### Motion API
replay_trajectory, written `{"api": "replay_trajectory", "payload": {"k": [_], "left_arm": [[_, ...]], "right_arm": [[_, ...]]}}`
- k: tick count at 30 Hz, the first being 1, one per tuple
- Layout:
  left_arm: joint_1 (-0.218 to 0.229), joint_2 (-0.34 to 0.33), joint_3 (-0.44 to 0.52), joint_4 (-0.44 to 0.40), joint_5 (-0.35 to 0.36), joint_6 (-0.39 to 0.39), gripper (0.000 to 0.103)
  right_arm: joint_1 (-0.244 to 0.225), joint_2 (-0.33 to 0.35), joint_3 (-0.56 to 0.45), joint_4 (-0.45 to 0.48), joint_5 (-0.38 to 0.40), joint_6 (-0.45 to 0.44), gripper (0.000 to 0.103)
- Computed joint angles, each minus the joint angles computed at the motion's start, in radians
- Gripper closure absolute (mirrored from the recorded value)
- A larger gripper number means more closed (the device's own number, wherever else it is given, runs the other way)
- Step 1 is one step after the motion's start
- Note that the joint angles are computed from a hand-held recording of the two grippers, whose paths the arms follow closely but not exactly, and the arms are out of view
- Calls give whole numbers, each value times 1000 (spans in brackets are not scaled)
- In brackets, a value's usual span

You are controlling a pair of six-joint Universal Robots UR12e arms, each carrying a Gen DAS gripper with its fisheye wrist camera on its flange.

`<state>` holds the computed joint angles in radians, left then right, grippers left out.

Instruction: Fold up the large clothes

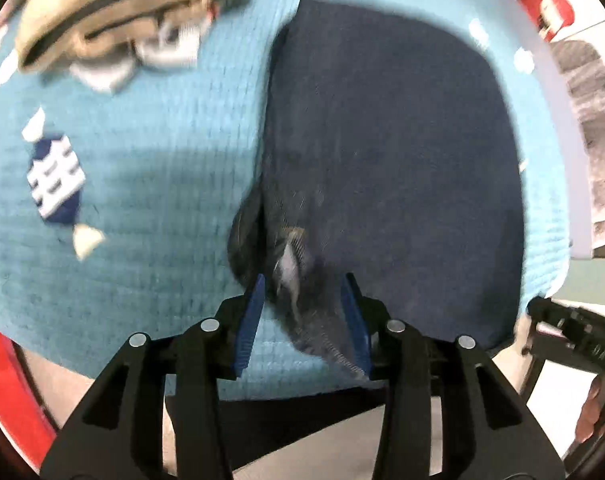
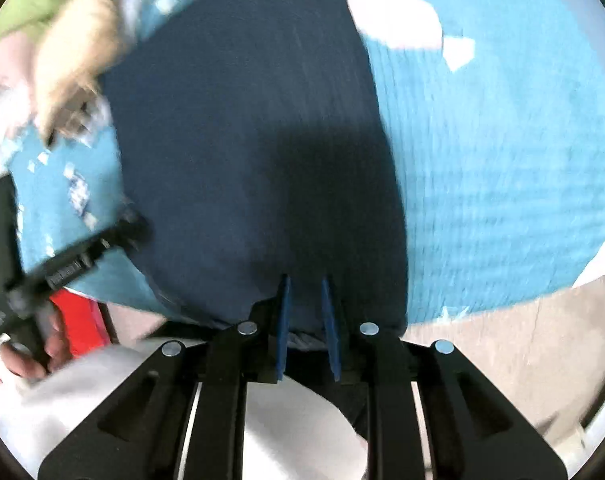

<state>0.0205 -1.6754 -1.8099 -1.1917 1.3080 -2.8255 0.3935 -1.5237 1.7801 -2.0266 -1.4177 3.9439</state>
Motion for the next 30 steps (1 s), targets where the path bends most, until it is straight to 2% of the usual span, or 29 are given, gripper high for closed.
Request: {"api": "replay_trajectory", "payload": {"k": [2, 3, 5, 6, 7, 8, 9, 10, 11, 13, 14, 15, 18, 19, 20, 22, 25, 26, 27, 28, 30], "left_arm": [[-2, 26, -19, 78, -13, -3, 63], [1, 34, -25, 91, -34, -3, 63], [-5, 1, 0, 75, -58, -16, 63], [-17, -13, 7, 59, -42, -24, 63], [-36, -52, 31, 14, 15, -33, 63], [-42, -74, 37, 3, 37, -55, 62], [-40, -79, 25, 33, 34, -74, 62], [-40, -76, 24, 46, 38, -69, 62], [-41, -72, 31, 35, 47, -58, 63], [-37, -61, 50, 13, 65, -58, 67], [-33, -59, 57, 13, 62, -63, 68], [-22, -55, 64, 19, 30, -61, 68], [-3, -69, 96, 21, -52, -50, 68], [-4, -84, 107, 23, -62, -48, 68], [-14, -115, 127, 5, -42, -53, 68], [-19, -155, 117, 2, -31, -66, 69], [-23, -140, 136, -28, -6, -29, 69], [-14, -138, 151, -55, -14, -41, 72], [-8, -137, 164, -70, -15, -56, 72], [-1, -132, 172, -52, -27, -56, 72], [3, -148, 190, -1, -45, -47, 72]], "right_arm": [[10, 2, -13, -32, -68, -13, 86], [9, 11, -17, -44, -84, -22, 86], [-9, 31, -7, -64, -75, -43, 86], [-11, 72, -10, -82, -55, -53, 86], [-23, 99, -5, -61, -31, -39, 87], [-46, 98, 21, -69, -8, -28, 87], [-49, 113, 32, -95, 3, -4, 87], [-48, 114, 22, -79, 0, -12, 88], [-47, 113, 3, -47, -1, -41, 87], [-52, 94, 2, -40, 10, -33, 86], [-53, 91, -5, -47, 9, -20, 86], [-53, 83, -9, -67, -6, -26, 86], [-53, 95, -35, -102, -105, -35, 86], [-63, 110, -34, -111, -94, -30, 86], [-82, 142, -28, -115, -42, -25, 85], [-87, 170, -28, -114, -45, -38, 86], [-68, 172, -68, -56, -80, -96, 86], [-71, 164, -66, -57, -67, -77, 86], [-72, 157, -65, -65, -56, -62, 86], [-74, 147, -60, -112, -42, -64, 86], [-68, 148, -71, -180, -75, -85, 86]]}}
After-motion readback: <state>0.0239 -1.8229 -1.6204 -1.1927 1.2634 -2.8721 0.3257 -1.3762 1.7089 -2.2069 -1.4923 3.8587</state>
